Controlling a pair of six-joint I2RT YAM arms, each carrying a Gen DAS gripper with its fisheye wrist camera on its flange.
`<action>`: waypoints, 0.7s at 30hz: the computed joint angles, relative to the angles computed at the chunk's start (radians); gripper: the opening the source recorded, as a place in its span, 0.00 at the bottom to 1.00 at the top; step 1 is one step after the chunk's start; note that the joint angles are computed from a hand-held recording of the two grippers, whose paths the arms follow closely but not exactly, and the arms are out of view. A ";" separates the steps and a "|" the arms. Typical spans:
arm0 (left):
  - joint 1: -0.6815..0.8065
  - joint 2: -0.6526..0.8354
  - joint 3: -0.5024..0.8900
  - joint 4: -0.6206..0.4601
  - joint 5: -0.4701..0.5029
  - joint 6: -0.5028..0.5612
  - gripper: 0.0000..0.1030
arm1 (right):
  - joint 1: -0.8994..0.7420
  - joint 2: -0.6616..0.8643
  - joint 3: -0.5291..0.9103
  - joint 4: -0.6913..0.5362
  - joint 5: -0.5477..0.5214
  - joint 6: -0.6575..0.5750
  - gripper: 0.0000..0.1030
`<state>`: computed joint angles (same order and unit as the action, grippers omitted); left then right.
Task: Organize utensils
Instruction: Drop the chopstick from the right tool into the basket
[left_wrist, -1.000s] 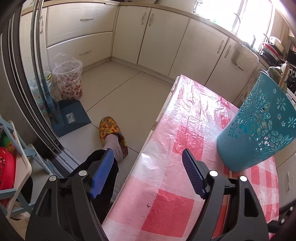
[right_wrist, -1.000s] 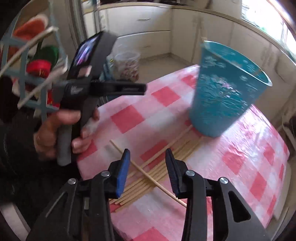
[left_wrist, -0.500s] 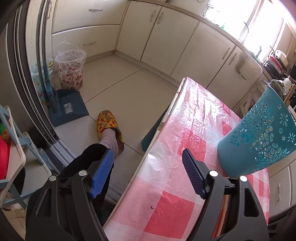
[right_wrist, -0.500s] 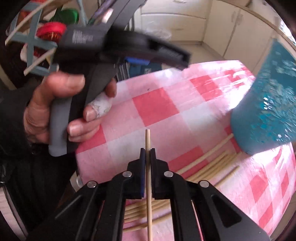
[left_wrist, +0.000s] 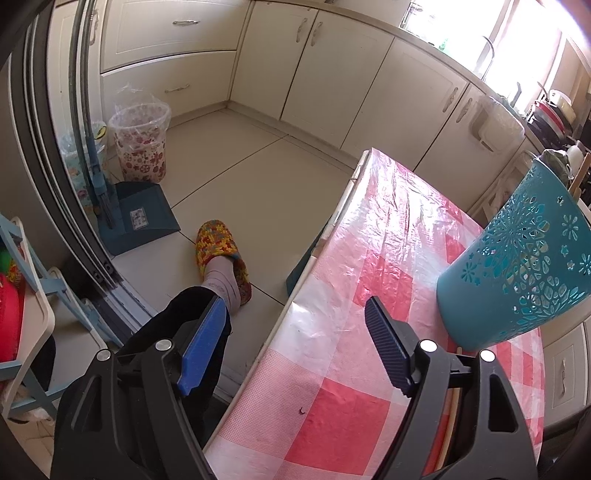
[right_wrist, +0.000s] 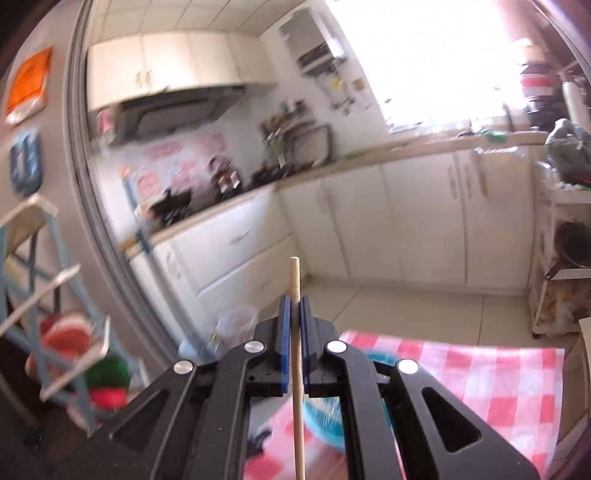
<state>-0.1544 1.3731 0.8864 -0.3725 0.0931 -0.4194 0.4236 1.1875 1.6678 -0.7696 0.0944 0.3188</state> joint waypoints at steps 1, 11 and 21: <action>0.000 -0.001 -0.001 0.001 0.000 0.000 0.72 | 0.024 0.021 -0.010 0.046 0.106 0.014 0.06; -0.022 -0.020 -0.015 0.021 -0.027 0.022 0.72 | 0.014 0.022 -0.336 0.197 0.315 0.068 0.09; -0.076 -0.043 -0.021 0.024 -0.102 0.056 0.73 | 0.167 -0.310 -0.570 -0.093 0.402 0.261 0.33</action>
<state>-0.2299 1.3303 0.8655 -0.3488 -0.0094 -0.3632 0.5907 0.8779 1.0974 -0.8622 0.4960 0.5799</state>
